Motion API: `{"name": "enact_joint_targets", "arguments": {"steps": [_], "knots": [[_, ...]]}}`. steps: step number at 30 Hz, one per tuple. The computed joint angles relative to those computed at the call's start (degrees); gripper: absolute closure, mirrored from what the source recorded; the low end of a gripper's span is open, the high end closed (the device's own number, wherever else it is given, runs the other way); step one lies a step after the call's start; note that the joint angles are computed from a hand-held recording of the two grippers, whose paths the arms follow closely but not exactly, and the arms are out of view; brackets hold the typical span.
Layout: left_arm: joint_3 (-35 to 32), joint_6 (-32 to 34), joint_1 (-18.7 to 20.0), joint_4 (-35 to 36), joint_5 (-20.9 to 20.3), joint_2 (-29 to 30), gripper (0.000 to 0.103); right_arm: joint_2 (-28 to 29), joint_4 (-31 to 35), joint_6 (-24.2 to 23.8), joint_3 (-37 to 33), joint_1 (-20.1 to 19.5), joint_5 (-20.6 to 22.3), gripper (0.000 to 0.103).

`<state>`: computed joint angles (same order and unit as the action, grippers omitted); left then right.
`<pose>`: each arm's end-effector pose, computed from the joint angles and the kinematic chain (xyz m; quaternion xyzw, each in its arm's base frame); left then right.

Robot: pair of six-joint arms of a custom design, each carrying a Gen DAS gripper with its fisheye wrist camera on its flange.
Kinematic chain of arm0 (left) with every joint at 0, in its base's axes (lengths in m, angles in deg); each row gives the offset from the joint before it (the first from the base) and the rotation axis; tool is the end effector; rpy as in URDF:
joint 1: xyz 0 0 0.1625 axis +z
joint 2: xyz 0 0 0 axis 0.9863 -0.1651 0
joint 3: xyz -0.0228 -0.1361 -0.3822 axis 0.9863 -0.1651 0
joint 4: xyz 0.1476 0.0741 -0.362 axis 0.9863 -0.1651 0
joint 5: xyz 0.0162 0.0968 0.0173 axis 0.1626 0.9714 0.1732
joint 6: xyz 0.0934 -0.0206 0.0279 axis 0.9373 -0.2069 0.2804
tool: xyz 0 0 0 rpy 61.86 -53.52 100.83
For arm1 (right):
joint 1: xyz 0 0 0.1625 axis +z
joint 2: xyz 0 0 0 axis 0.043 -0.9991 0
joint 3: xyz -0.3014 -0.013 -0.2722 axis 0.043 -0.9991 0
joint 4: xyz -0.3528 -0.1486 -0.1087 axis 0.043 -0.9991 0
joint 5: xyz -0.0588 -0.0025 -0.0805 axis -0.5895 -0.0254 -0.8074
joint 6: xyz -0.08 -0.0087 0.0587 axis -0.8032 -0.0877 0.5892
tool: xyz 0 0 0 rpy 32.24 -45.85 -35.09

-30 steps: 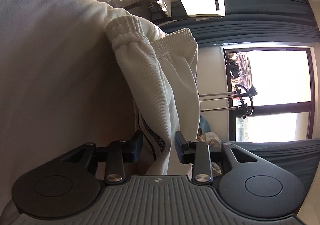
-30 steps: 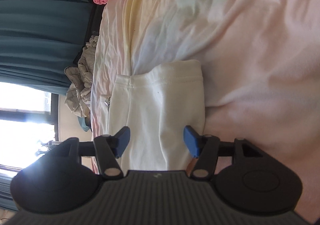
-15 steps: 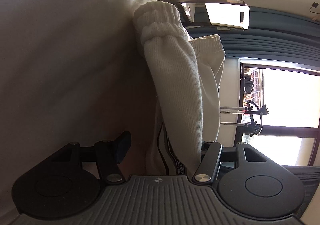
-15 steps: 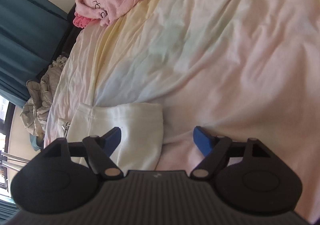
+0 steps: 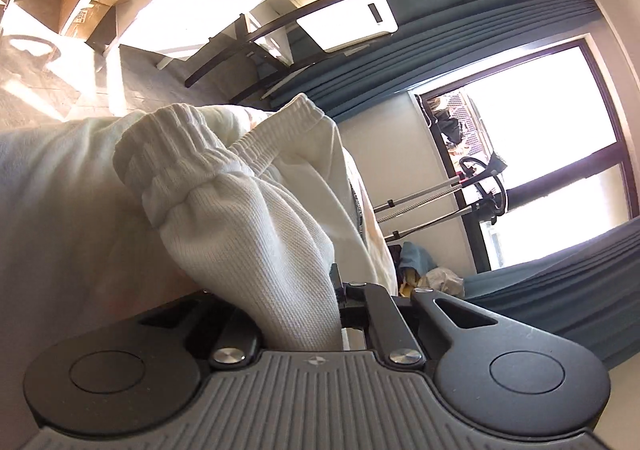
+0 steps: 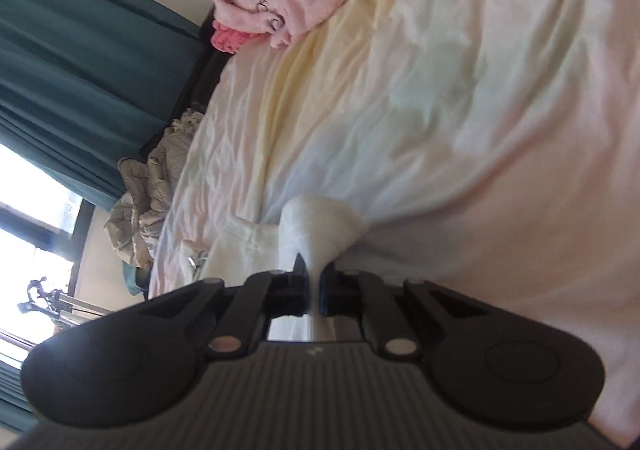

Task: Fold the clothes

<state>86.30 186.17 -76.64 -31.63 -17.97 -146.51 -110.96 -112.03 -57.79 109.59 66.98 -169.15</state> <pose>-0.2764 -0.2346 0.2023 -0.3827 0.5598 -0.7334 0.0480 -0.0883 -0.6538 0.4775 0.1737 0.8490 -0.4990 0.0004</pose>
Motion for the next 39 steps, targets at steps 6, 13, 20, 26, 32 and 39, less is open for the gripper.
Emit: {"name": "enact_joint_targets", "arguments": {"steps": [6, 13, 20, 26, 32, 39], "knots": [[0.71, 6.78, -6.54, -0.05, -4.9, -0.73, 0.094, -4.47, -4.2, 2.18, 3.52, -0.31, 0.04, 0.098], [9.63, 19.31, -9.03, -19.51, -13.07, -3.62, 0.094, -4.99, 12.82, 12.53, 0.75, -2.07, -13.66, 0.096], [4.11, 35.37, -7.39, -19.15, -17.2, -2.61, 0.064, -5.25, 6.85, 4.62, 2.7, 0.45, -19.43, 0.066], [-5.94, 42.86, -6.23, -11.63, -22.9, 6.66, 0.024, -4.06, -16.41, -0.67, 6.04, 2.88, -24.88, 0.036], [-15.72, 45.84, -2.7, -2.69, -20.13, 15.67, 0.016, -4.84, -7.02, -9.22, 5.32, 2.97, -2.73, 0.037], [-24.99, 46.16, 0.49, 7.09, -19.21, 24.69, 0.011, 2.83, 16.32, -15.52, -4.69, 5.37, 6.93, 0.037]]}}
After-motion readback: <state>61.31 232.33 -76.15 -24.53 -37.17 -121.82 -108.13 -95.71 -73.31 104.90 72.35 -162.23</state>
